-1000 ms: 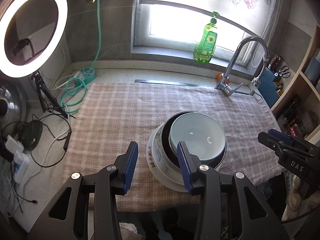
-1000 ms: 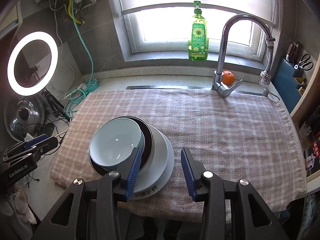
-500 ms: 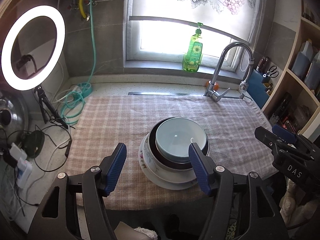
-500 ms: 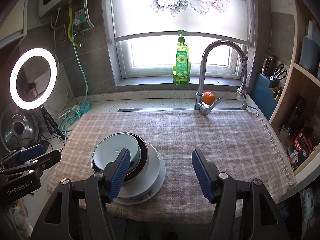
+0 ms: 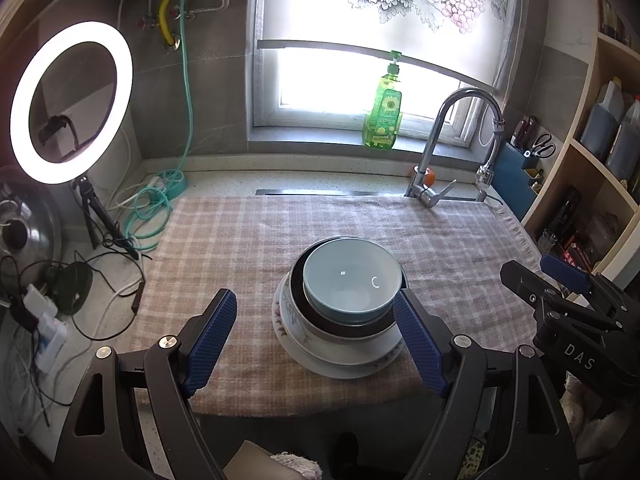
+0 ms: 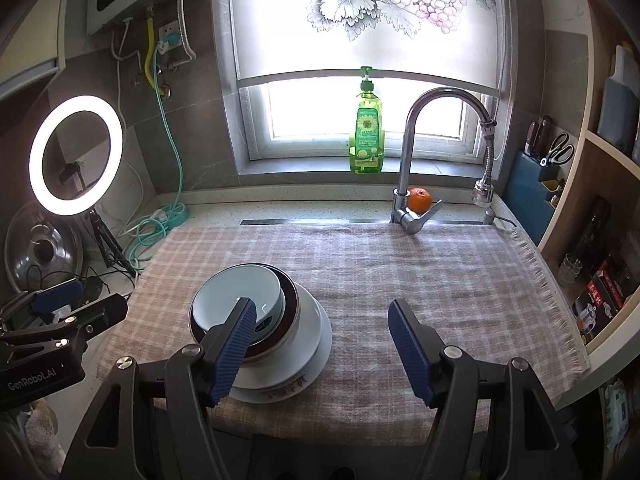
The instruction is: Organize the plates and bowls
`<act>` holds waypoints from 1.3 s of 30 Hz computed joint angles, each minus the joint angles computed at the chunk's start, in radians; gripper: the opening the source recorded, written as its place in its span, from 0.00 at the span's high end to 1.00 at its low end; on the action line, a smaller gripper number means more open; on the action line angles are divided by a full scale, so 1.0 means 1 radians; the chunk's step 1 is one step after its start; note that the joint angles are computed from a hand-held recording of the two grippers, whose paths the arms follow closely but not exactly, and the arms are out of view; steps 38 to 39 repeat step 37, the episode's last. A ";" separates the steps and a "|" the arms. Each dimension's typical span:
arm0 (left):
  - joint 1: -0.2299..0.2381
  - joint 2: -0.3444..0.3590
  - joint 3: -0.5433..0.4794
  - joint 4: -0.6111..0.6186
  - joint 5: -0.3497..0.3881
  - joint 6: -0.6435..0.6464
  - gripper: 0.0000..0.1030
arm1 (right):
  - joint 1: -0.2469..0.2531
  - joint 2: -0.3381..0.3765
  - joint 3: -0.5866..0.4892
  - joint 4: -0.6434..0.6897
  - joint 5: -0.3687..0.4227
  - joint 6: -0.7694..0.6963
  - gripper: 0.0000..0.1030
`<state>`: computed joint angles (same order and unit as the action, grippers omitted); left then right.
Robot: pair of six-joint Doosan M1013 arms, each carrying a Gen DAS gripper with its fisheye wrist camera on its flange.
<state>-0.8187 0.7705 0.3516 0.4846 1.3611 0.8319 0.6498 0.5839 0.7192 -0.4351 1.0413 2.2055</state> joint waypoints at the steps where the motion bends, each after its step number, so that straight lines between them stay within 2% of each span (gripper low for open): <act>1: 0.000 0.001 -0.003 0.001 0.001 -0.001 0.21 | -0.001 0.001 -0.001 0.001 0.001 0.001 0.37; 39: 0.012 -0.001 0.008 -0.011 0.001 -0.013 0.21 | 0.000 0.049 -0.075 0.034 0.062 -0.036 0.37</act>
